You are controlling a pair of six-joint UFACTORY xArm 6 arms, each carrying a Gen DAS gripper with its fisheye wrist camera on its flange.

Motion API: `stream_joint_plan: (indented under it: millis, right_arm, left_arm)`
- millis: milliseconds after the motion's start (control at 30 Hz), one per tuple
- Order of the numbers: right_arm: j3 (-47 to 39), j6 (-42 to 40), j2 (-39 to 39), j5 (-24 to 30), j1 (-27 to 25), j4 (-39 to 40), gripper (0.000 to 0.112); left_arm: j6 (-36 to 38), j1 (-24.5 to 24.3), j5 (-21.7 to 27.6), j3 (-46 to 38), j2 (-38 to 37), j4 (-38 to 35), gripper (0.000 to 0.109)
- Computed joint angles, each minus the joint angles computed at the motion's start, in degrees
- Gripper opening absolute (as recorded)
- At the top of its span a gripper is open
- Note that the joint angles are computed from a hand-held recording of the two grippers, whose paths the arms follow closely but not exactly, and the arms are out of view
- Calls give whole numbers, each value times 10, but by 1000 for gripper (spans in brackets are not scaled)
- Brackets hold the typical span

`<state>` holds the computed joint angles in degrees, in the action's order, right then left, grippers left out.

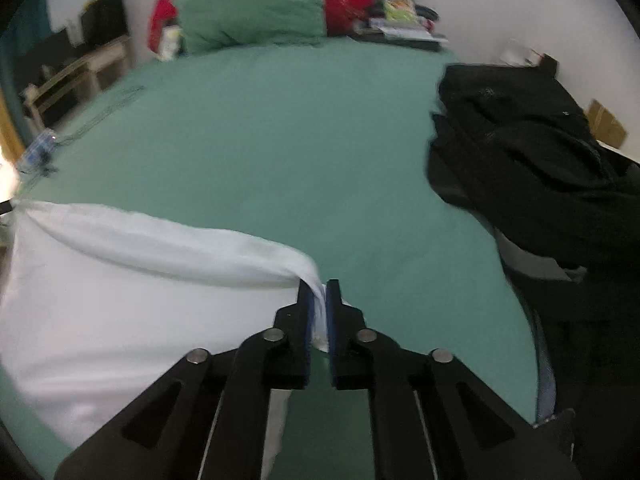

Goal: Fold large clothes

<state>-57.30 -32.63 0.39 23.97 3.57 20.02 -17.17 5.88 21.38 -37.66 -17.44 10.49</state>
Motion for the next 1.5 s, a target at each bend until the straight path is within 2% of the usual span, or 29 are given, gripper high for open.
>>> stream_joint_plan:
  millis: [33,67,100,133,267,400,600,667,700,733,767,800,833,867,900,933,1067,1267,1500]
  right_arm:
    - [4,15,1,-11,1,-17,38]
    - [6,9,1,-19,0,-11,49]
    - [10,5,-1,-26,-2,-1,62]
    - [13,3,-5,-32,-4,4,63]
    - [28,8,-37,-16,-18,14,63]
    - [65,15,-84,23,-28,29,63]
    - [126,23,-139,105,-34,81,63]
    - [146,5,-152,138,-34,120,63]
    - [159,-3,-160,139,-30,133,60]
    - [170,-7,-166,134,-24,137,39]
    - [183,-8,-175,121,-16,130,28]
    - [187,-19,-180,122,-14,139,11]
    - [190,-30,-187,135,-18,156,10]
    - [195,-25,-193,129,-17,152,9]
    - [203,-21,-204,123,-16,144,8]
    - [211,-15,-218,118,-17,135,8]
    - [237,0,-275,119,-22,113,8]
    - [274,32,-339,137,-41,75,7]
    - [322,65,-428,172,-67,19,7]
  left_arm:
    - [-22,1,5,-3,12,25,14]
    - [-42,4,4,-1,17,47,25]
    - [-64,10,-2,6,14,64,49]
    - [-71,17,-8,14,8,66,56]
    - [-76,43,12,45,-45,65,56]
    - [-81,62,43,105,-141,81,56]
    - [-64,69,120,219,-299,30,57]
    - [-23,72,136,245,-323,-29,57]
    - [-3,71,144,252,-326,-56,57]
    - [26,71,148,261,-327,-94,57]
    - [44,72,145,270,-333,-122,57]
    - [47,73,135,284,-347,-127,56]
    - [39,70,132,293,-361,-113,53]
    - [32,67,139,295,-369,-102,44]
    - [32,65,147,294,-374,-94,13]
    - [42,65,162,293,-382,-101,2]
    - [28,55,220,308,-473,-77,1]
    - [34,53,357,320,-633,-83,1]
    - [-27,-19,526,325,-799,-61,2]
